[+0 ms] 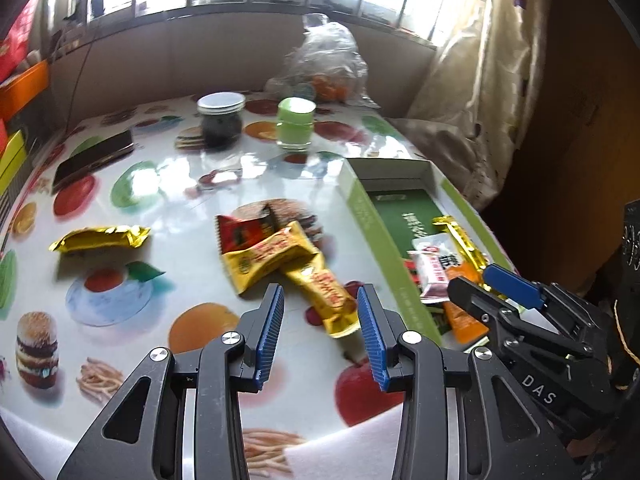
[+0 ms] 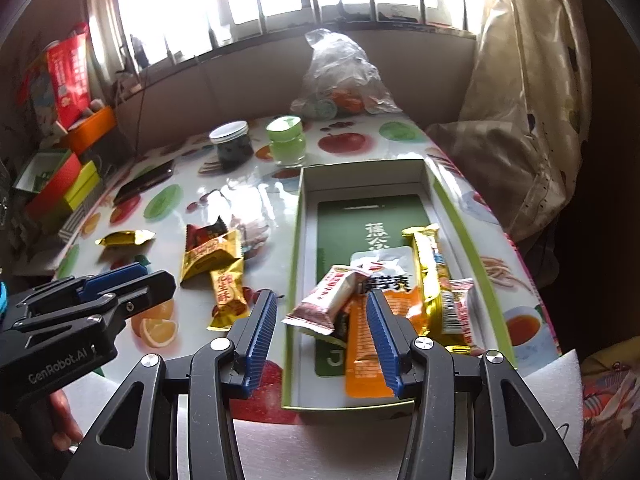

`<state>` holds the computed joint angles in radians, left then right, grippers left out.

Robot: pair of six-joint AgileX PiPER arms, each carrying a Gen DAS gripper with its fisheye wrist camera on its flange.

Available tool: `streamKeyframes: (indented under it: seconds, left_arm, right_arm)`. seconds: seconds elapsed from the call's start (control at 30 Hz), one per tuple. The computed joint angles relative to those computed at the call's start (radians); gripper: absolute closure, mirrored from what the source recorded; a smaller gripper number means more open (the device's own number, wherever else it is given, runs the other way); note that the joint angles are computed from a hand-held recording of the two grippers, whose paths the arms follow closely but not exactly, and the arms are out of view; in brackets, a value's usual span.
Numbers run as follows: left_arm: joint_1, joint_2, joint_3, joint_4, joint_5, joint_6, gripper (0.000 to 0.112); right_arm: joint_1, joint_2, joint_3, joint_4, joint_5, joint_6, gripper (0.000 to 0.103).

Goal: Organize snacks
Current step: 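Move both grippers back to the yellow peanut-candy packs on the table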

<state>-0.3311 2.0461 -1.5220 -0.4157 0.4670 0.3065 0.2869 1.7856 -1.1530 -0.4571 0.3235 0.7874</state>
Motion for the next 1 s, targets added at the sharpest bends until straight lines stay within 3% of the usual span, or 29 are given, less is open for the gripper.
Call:
streamKeyframes:
  seconds: [0.47,0.7,1.0]
  left_arm:
    - [0.089,0.001,0.042,-0.017,-0.027,0.002,0.073]
    - [0.129,0.025,0.037,-0.011,-0.023,-0.009,0.073]
    - [0.167,0.051,0.024,-0.046,-0.005,0.029,0.073]
  right_arm:
    - [0.057,0.136,-0.176,0.185,0.047,-0.241,0.056]
    - [0.079,0.258,-0.332,0.269,0.134,-0.374,0.055]
    - [0.101,0.392,-0.499,0.264,0.237,-0.403,0.054]
